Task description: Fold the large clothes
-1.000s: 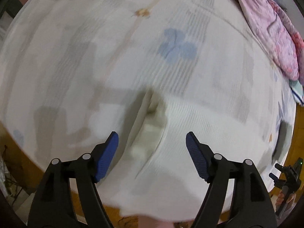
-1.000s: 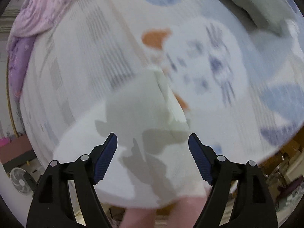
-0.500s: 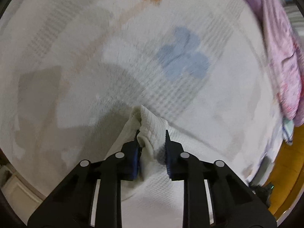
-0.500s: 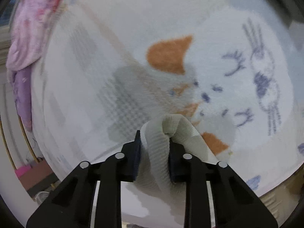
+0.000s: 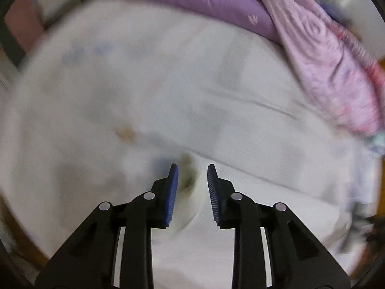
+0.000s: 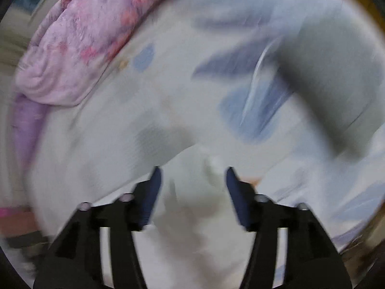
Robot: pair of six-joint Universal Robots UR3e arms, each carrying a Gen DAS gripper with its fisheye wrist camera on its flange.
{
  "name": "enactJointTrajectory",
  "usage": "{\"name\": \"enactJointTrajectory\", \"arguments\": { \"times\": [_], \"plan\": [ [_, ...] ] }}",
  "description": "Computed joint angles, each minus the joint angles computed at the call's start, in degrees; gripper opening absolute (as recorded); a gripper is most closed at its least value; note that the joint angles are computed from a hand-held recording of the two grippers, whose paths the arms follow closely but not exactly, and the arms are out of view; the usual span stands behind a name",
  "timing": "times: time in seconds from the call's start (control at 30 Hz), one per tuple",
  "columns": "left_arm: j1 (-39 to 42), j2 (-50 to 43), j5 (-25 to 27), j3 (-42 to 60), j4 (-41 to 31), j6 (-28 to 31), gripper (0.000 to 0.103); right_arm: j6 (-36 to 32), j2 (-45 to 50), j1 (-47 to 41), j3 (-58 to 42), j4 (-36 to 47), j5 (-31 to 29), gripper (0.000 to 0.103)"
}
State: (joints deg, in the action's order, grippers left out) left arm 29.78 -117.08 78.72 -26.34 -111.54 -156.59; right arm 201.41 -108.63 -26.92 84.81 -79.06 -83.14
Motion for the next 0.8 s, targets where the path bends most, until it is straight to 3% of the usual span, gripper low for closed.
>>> {"name": "enactJointTrajectory", "arguments": {
  "times": [0.1,0.17,0.23,0.27,0.3,0.4,0.47,0.53,0.6,0.63,0.67,0.7,0.8],
  "plan": [
    [1.43,1.95,-5.17,-0.44,-2.09,3.21,0.026,-2.43,-2.75,4.94,-0.26,-4.45,-2.7,0.057],
    [-0.43,6.82,-6.89,-10.04,2.53,4.54,0.026,0.62,0.78,15.17,0.45,-12.17,-7.42,0.056],
    [-1.04,12.8,-9.26,-21.5,8.37,6.13,0.024,4.76,5.42,23.99,0.18,-19.34,-10.58,0.041],
    [-2.87,14.55,-10.47,-26.61,11.66,5.46,0.018,6.47,6.69,27.86,2.53,-26.27,-9.52,0.028],
    [-4.57,16.75,-11.58,-32.28,14.91,5.52,0.011,7.51,10.26,30.63,3.52,-33.08,-9.5,0.021],
    [-10.22,21.08,-13.57,-49.87,30.18,4.47,0.008,8.34,21.56,40.07,5.23,-49.79,-13.05,0.01],
    [-12.61,20.87,-13.57,-57.41,37.93,3.71,0.004,8.67,29.54,42.24,5.47,-58.22,-10.7,0.006],
    [-15.43,18.99,-10.39,-66.67,50.59,1.46,0.001,9.03,35.54,43.63,7.18,-64.73,-8.89,0.005],
    [-14.14,19.87,-13.28,-76.27,63.7,1.92,0.001,8.19,41.84,46.54,10.9,-73.26,-12.53,0.002],
    [-13.84,20.08,-13.89,-78.35,67.15,3.07,0.002,6.47,42.44,48.01,15.71,-82.86,-15.52,0.001],
    [-13.47,20.11,-14.25,-79.05,68.84,3.69,0.002,5.55,42.0,47.65,18.78,-87.66,-14.9,0.0],
    [-13.16,19.87,-14.22,-79.15,69.57,3.83,0.002,4.91,40.24,45.78,20.88,-88.42,-12.23,0.0],
    [-10.37,19.38,-14.36,-77.28,69.2,6.56,0.002,-2.91,32.98,41.58,29.26,-89.98,-12.95,0.0]
  ]
}}
